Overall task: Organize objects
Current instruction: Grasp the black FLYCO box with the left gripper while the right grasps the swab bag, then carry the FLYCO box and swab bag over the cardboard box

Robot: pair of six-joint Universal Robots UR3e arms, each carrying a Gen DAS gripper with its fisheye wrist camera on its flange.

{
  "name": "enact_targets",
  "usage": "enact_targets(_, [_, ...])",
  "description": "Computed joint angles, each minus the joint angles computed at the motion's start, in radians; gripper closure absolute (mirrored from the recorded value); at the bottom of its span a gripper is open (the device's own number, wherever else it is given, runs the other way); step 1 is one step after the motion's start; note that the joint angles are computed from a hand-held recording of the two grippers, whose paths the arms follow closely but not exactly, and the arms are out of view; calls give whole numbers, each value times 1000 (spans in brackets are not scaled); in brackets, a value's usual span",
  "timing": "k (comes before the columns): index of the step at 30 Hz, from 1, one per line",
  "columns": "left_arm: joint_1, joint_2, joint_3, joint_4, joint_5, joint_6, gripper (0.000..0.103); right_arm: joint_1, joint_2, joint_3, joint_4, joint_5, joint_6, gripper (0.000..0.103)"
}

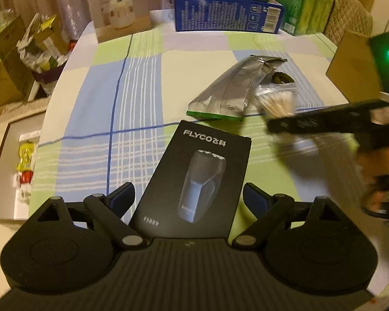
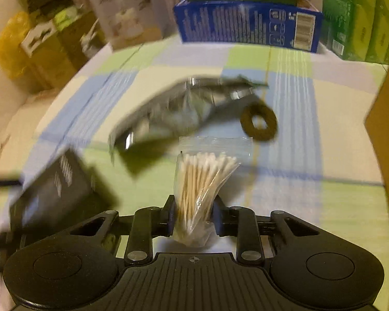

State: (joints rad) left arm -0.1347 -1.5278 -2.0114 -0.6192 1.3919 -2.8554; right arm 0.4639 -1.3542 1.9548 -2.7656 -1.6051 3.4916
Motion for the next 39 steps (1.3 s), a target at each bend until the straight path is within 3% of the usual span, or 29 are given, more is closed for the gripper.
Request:
enact_targets(5, [-29,-51,24,21,5,54,15,28,-211,163,117,-6,-101,75])
enact_targets(7, [-46,-78,47,10,20,72,15,35,-241,210,94,-14,-94,62])
enact_targets(8, [-53,-90,56,9,29,82,15,36,-246,231,69,-22,-81,50])
enact_targets(9, [-58,-98,65,8,34,90,15,30,-248,242,50,-19,-72,47])
enact_targets(16, [-85,-165,155,-65,63,133,18,10,-210,239,-22,-2,-52,47])
enact_targets(19, [-106,-183,181,-102,94,118,23,20,-207,242,-15,-16,-56,51])
enact_targets(21, [-115,-172,184,-128,96,86,23,45,-192,231,-15,-55,-74,67])
enact_targets(24, [-133,-151,179,-157,99,24,24,44,-201,235,-7,-48,-77,78])
enact_targets(30, [-181,-108,139,-151,123,-112,25,70,-294,284,22,-56,-40,80])
enact_targets(39, [-261,64,46,-190,120,-300,25,155,-590,366,189,-124,146,80])
